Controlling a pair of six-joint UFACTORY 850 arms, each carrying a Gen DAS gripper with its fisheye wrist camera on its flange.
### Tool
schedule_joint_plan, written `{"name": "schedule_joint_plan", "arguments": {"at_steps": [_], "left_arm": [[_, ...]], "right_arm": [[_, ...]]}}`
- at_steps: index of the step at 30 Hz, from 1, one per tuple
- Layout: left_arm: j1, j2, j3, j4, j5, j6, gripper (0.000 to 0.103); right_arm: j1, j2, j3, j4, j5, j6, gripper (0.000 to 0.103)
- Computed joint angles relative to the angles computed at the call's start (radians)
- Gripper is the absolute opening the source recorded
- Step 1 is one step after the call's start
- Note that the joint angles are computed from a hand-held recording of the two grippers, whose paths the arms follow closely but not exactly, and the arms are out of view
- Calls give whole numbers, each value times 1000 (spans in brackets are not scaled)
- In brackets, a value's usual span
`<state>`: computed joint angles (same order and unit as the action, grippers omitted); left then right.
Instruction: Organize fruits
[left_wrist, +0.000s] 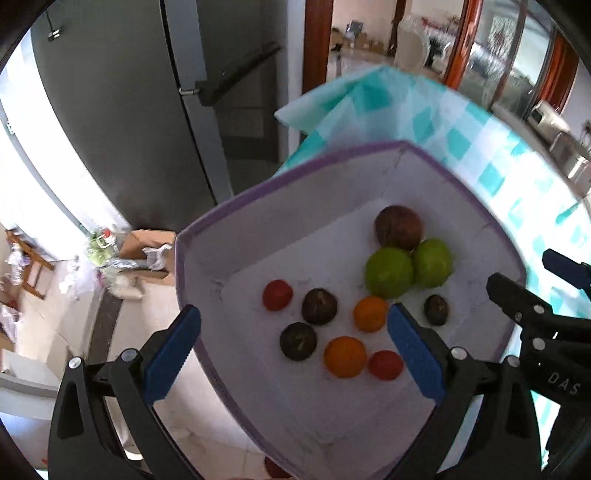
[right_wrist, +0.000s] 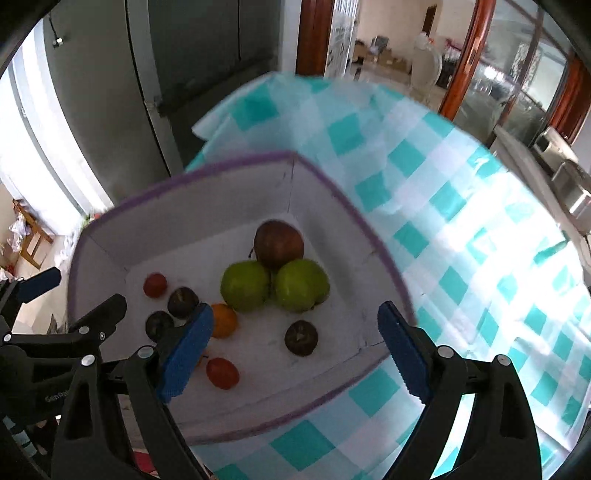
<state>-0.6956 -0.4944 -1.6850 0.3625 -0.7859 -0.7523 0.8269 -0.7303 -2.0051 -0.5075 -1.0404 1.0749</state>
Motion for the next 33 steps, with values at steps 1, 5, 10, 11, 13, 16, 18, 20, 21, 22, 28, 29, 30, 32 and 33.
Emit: {"name": "schedule_joint_plan", "arguments": {"at_steps": [1, 5, 10, 11, 13, 16, 18, 20, 21, 22, 28, 29, 30, 32, 33], "left_arm": [[3, -10, -7, -12, -5, 8, 101], [13, -51, -46, -39, -27, 45, 101], [20, -98, -95, -59, -63, 84, 101], [23, -107, -103, -66, -69, 92, 101], [25, -117, -113, -74, -75, 102, 101], [30, -122, -116, -97, -73, 120, 101], [33, -123, -116, -100, -74, 126, 101], [35, -122, -115, -102, -72, 128, 101], [37, -122, -116, -103, -71, 128, 101], [38, -122, -115, -105, -71, 128, 101], [42, -118, -110, -105, -76, 123, 101], [42, -117, -108, -104, -76, 121, 101], [43, -114, -106, -101, -77, 119, 101], [44, -111, -102, -99, -79, 115, 101], [44, -111, -101, -97, -81, 112, 101]], "right_arm": [[-5, -7, -3, 11, 1, -10, 86], [-22, -45, -40, 37, -22, -55, 86], [-36, -61, -45, 81, -14, -101, 86], [-38, -64, -48, 89, -15, -109, 86], [-41, -68, -51, 104, -11, -119, 86], [-44, -73, -57, 115, -10, -128, 86], [-46, -74, -60, 124, -7, -130, 86], [-46, -73, -60, 129, -3, -129, 86], [-46, -72, -58, 130, 0, -128, 86], [-46, -72, -59, 131, 1, -128, 86], [-44, -69, -57, 146, -2, -126, 87], [-44, -69, -57, 148, -1, -125, 87], [-44, -69, -57, 149, 0, -124, 87], [-43, -70, -59, 151, 0, -124, 87], [-43, -70, -58, 152, 1, -124, 87]]}}
